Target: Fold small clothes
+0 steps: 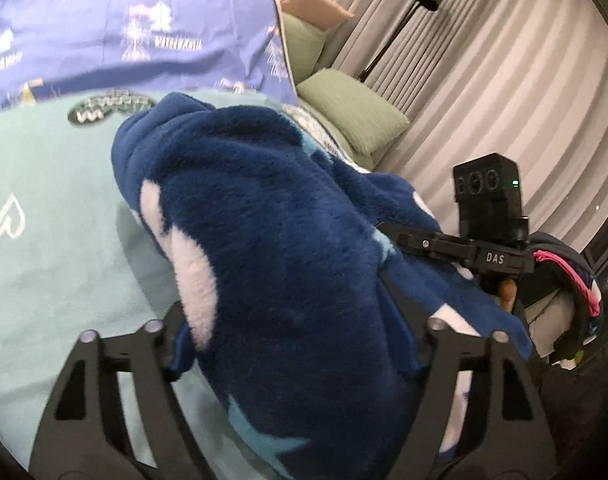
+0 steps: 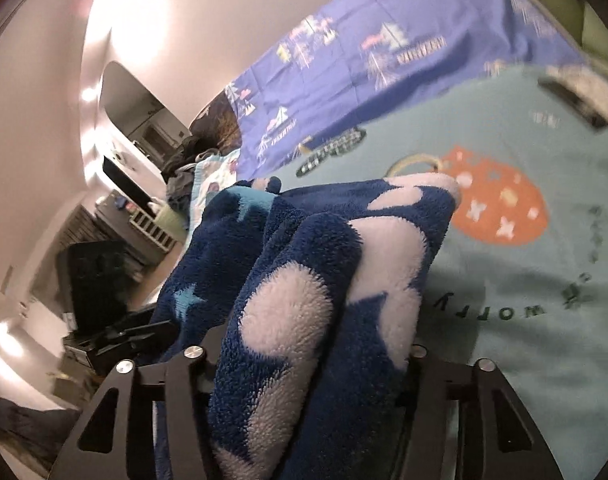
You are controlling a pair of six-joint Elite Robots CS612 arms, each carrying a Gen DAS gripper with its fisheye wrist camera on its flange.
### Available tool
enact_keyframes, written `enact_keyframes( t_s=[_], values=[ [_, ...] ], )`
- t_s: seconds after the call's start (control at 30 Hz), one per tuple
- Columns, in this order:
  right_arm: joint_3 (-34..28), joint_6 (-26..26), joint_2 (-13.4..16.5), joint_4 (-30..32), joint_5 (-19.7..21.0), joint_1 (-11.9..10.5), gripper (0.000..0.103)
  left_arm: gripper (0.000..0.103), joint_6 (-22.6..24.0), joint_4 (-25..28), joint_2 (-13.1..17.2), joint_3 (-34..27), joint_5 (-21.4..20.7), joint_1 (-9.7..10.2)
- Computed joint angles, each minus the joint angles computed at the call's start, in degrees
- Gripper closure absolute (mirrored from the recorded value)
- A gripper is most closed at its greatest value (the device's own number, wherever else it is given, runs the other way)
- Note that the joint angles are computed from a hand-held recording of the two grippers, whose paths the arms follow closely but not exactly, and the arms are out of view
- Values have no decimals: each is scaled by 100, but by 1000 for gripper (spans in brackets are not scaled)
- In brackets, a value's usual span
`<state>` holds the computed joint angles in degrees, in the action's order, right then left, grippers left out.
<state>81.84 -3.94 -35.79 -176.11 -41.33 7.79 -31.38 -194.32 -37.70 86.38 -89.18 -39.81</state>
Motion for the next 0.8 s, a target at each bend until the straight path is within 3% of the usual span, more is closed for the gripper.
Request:
enact_keyframes(
  t_s=[0.23, 0.47, 0.57, 0.8],
  values=[
    [766, 384, -503, -1625, -231, -60, 54, 34, 469, -600, -354, 379, 578, -246],
    [910, 717, -814, -2554, -587, -88, 56, 39, 1535, -226, -624, 97, 1529, -491],
    [708, 804, -854, -2659, -672, -67, 56, 39, 1853, -182, -657, -116, 1614, -462],
    [78, 1195, -700, -2842, -768, -120, 56, 39, 2451, 88, -453, -932, 1391, -224]
  ],
)
